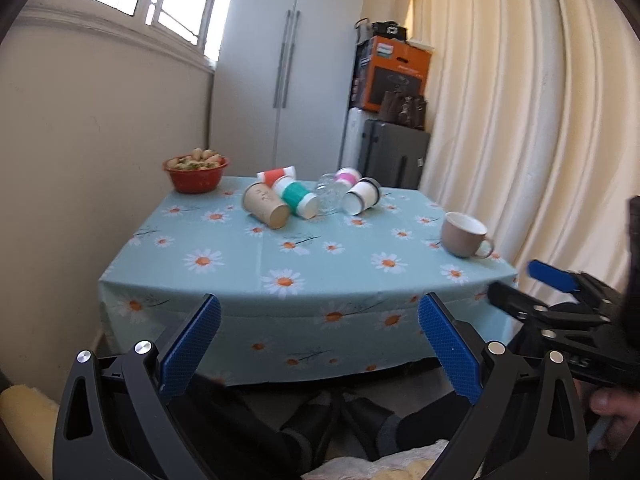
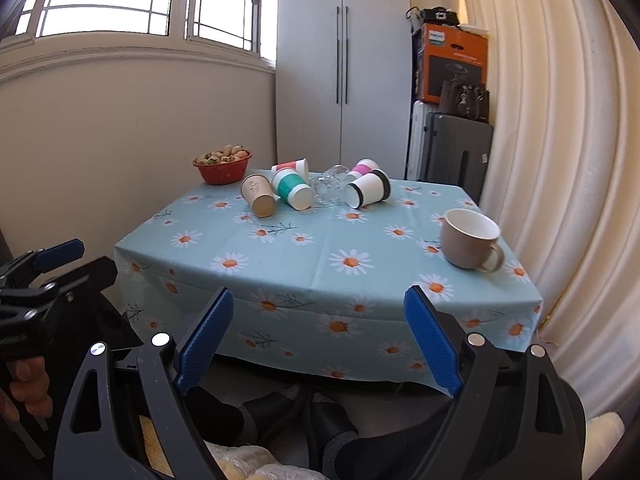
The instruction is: Flip cup upright
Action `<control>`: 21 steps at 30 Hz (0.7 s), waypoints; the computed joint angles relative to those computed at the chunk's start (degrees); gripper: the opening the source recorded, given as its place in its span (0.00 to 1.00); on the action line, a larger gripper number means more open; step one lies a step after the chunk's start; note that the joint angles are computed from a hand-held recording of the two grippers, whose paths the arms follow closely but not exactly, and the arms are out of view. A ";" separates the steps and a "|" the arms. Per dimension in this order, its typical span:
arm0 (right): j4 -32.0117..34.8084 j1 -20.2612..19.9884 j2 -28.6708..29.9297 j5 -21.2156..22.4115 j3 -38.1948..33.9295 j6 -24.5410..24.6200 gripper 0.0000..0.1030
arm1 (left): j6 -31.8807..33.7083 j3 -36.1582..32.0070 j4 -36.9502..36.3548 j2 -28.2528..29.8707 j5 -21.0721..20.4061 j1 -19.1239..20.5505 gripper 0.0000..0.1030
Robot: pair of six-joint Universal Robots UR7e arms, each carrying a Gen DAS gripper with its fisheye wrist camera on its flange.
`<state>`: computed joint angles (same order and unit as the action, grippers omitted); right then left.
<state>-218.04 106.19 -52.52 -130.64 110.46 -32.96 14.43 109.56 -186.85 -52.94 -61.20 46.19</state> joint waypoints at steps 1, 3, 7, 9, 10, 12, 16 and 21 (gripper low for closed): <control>1.27 -0.15 -0.07 0.48 -0.86 0.08 0.84 | 0.42 -0.59 0.15 0.24 -0.06 -0.07 0.94; 2.41 -0.23 0.14 0.74 -2.29 -0.05 0.84 | 0.57 -2.31 1.61 0.50 -0.54 0.03 0.94; 6.33 -1.02 -0.06 2.30 -5.13 1.04 0.84 | -0.89 -7.48 6.38 1.87 -1.40 0.67 0.94; 8.94 -1.72 -0.17 3.40 -6.56 2.08 0.84 | -3.00 -11.31 10.95 2.90 -3.57 1.52 0.94; 10.34 -2.10 -0.09 3.81 -7.59 2.27 0.84 | -3.63 -12.79 12.95 3.25 -4.40 1.84 0.94; 12.55 -2.90 0.09 4.48 -9.55 2.43 0.84 | -4.35 -17.53 17.96 5.30 -4.65 2.44 0.94; 18.03 -4.87 0.26 6.93 -14.27 4.33 0.84 | -6.30 -28.29 26.91 10.84 -4.16 3.87 0.94; 24.90 -6.76 2.22 8.84 -22.02 3.82 0.84 | -17.27 -46.65 45.17 20.13 1.07 6.74 0.94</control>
<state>-193.14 99.43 -50.29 -121.79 88.44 -29.13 -2.84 62.91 -141.68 -32.82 -60.13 52.93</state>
